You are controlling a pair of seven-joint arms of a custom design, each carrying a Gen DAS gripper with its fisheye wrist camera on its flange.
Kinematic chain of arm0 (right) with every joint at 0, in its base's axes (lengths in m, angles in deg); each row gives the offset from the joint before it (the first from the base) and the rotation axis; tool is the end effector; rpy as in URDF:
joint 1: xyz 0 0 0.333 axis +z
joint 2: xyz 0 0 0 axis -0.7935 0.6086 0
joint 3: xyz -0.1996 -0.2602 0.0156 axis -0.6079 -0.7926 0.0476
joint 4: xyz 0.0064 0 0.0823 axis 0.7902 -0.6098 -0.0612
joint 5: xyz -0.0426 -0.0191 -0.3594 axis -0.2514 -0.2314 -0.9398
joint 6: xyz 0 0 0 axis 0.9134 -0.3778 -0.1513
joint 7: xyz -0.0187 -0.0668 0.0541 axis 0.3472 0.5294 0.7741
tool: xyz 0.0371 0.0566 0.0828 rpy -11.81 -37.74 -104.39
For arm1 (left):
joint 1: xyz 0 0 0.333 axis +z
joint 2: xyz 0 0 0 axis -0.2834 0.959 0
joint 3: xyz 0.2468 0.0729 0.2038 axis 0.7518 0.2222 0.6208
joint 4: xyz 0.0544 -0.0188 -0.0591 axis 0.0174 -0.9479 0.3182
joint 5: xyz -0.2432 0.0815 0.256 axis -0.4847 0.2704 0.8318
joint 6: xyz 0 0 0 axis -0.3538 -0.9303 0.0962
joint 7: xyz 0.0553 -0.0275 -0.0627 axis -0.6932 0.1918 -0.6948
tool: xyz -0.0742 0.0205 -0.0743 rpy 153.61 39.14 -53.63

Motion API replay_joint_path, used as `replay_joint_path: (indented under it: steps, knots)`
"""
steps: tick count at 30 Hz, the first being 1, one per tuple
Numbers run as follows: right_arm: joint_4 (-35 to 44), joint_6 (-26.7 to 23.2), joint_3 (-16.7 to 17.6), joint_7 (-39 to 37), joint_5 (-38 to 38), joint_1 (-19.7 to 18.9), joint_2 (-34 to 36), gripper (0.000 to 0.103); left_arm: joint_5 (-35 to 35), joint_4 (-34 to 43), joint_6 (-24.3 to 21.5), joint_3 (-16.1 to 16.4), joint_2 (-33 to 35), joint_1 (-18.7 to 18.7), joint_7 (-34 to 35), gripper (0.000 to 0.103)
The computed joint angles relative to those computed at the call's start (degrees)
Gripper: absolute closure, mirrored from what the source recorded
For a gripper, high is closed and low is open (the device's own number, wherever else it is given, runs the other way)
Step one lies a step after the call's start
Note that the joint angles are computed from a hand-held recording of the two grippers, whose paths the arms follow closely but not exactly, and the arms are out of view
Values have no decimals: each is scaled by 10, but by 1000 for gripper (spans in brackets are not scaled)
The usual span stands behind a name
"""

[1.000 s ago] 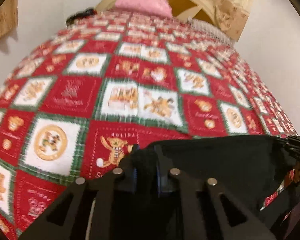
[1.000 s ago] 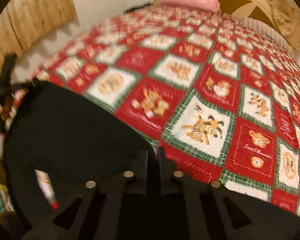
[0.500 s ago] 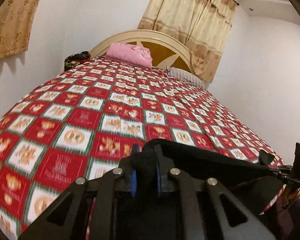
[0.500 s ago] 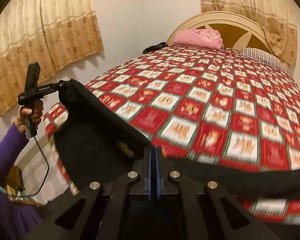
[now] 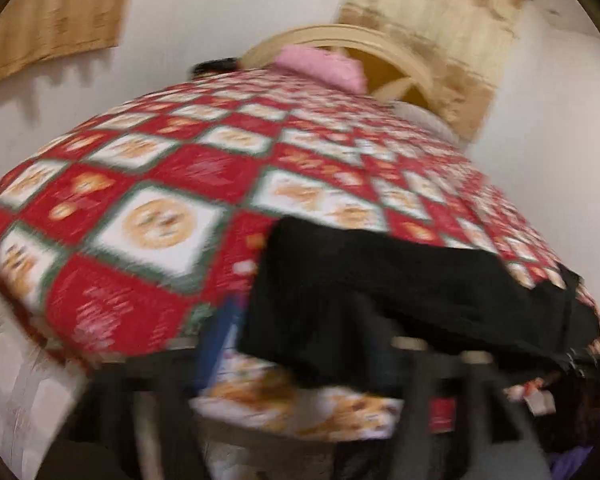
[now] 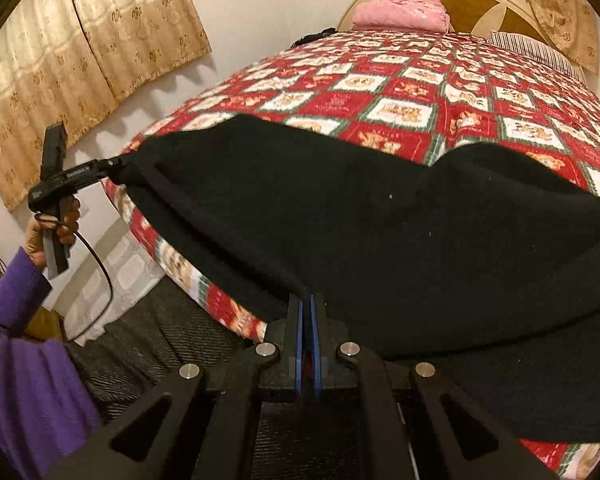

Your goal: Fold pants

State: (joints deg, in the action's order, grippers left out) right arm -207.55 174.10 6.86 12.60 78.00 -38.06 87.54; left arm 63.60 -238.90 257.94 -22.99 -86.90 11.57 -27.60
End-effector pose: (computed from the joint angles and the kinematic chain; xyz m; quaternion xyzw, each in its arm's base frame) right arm 0.4835 0.1260 0.3866 -0.8601 0.3868 -0.0541 0.3282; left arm 0.3314 -0.1739 0.4086 -0.8057 0.4190 -0.3258 0.2628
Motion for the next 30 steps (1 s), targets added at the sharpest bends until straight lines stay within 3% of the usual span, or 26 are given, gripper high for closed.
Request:
replay_joint_path:
  steps: [1, 3, 5, 7, 9, 11, 13, 14, 15, 16, 17, 18, 20, 22, 24, 26, 30]
  knots:
    - [-5, 15, 3, -14, 4, 3, 0, 99, -4, -11, 8, 5, -7, -4, -7, 17]
    - [-12, 32, 6, -30, 4, 8, -4, 99, -19, -36, 27, 46, -15, -42, -2, 17]
    - [-13, 33, 5, -23, -14, 9, -7, 99, -32, -36, -19, 81, -17, -100, 22, 17]
    - [-10, 30, 3, -2, -40, 8, -6, 98, -38, -16, -120, 102, -35, -161, 45, 17]
    - [-6, 25, 2, 14, -61, 8, -3, 98, -38, -5, -192, 109, -60, -195, 48, 17]
    - [0, 15, 1, 28, -71, 6, -5, 98, -37, -12, -217, 126, -85, -219, 35, 17]
    - [9, -6, -2, 8, -32, 4, -14, 97, -40, -32, -196, 157, -108, -244, 9, 16]
    - [16, -15, -4, -2, -10, 3, -16, 95, -41, -45, -162, 177, -113, -259, -6, 16]
    - [28, -36, -9, -19, 25, 0, -17, 88, -42, -55, -135, 182, -115, -265, -20, 16]
    - [37, -51, -11, -26, 47, -2, -15, 83, -41, -57, -113, 178, -109, -260, -33, 16]
    - [47, -67, -13, -37, 77, -4, -13, 70, -44, -60, -81, 169, -100, -252, -51, 16]
    - [51, -69, -12, -44, 95, -4, -12, 54, -45, -60, -37, 151, -83, -233, -71, 16]
    - [61, -69, -6, -56, 133, -1, -7, 38, -57, -52, 32, 104, -49, -189, -89, 16]
    - [71, -64, 0, -65, 152, 3, -2, 38, -75, -42, 131, 30, -11, -110, -104, 16]
    - [75, -54, 4, -85, 177, 7, -3, 38, -103, -32, 197, -30, 21, -51, -94, 16]
    - [76, -63, 1, -107, 205, 5, -7, 38, -121, -16, 213, -71, 47, -12, -77, 16]
    - [88, -2, 6, -129, 243, 11, 6, 38, -194, -36, 224, -113, -1, 27, -86, 16]
